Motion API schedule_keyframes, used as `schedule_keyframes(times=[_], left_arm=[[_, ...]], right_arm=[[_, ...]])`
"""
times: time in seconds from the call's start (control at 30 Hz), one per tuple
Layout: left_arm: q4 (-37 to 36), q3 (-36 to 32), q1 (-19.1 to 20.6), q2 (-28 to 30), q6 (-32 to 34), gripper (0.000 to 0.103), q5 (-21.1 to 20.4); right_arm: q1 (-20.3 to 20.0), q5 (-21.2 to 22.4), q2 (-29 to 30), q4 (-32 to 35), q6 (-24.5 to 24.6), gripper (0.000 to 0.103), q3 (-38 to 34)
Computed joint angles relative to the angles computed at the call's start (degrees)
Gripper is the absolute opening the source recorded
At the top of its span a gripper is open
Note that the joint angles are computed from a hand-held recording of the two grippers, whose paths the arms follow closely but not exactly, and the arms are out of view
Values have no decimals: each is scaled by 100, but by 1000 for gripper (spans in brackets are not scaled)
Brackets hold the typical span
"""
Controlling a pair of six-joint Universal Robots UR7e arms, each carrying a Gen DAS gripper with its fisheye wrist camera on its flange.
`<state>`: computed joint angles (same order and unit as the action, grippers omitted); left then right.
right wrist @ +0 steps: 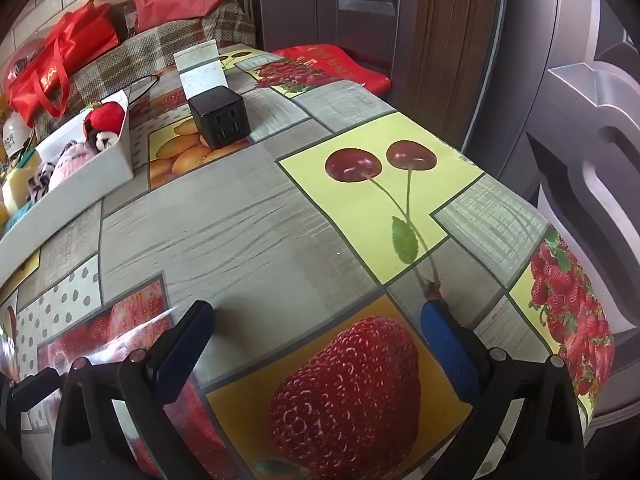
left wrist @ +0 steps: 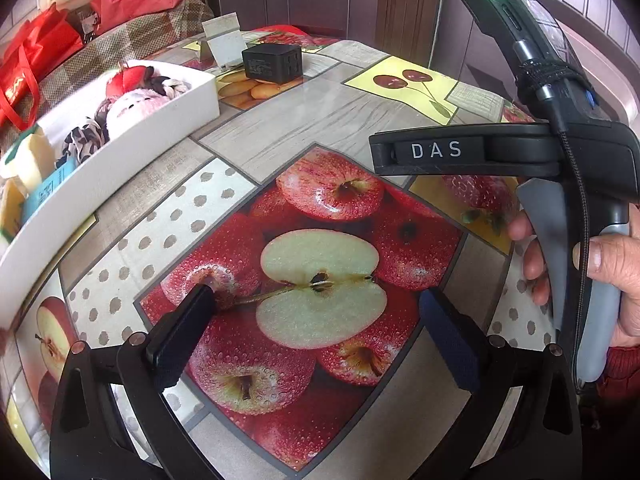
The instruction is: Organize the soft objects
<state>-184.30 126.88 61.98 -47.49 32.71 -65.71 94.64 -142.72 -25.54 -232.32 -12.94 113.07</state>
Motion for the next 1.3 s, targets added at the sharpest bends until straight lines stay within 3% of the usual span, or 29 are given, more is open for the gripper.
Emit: schedule_keyframes(times=[1.3], left_arm=[[2, -1, 0, 0, -1, 102, -1]], right_arm=[[40, 45, 62, 40, 3, 103, -67]])
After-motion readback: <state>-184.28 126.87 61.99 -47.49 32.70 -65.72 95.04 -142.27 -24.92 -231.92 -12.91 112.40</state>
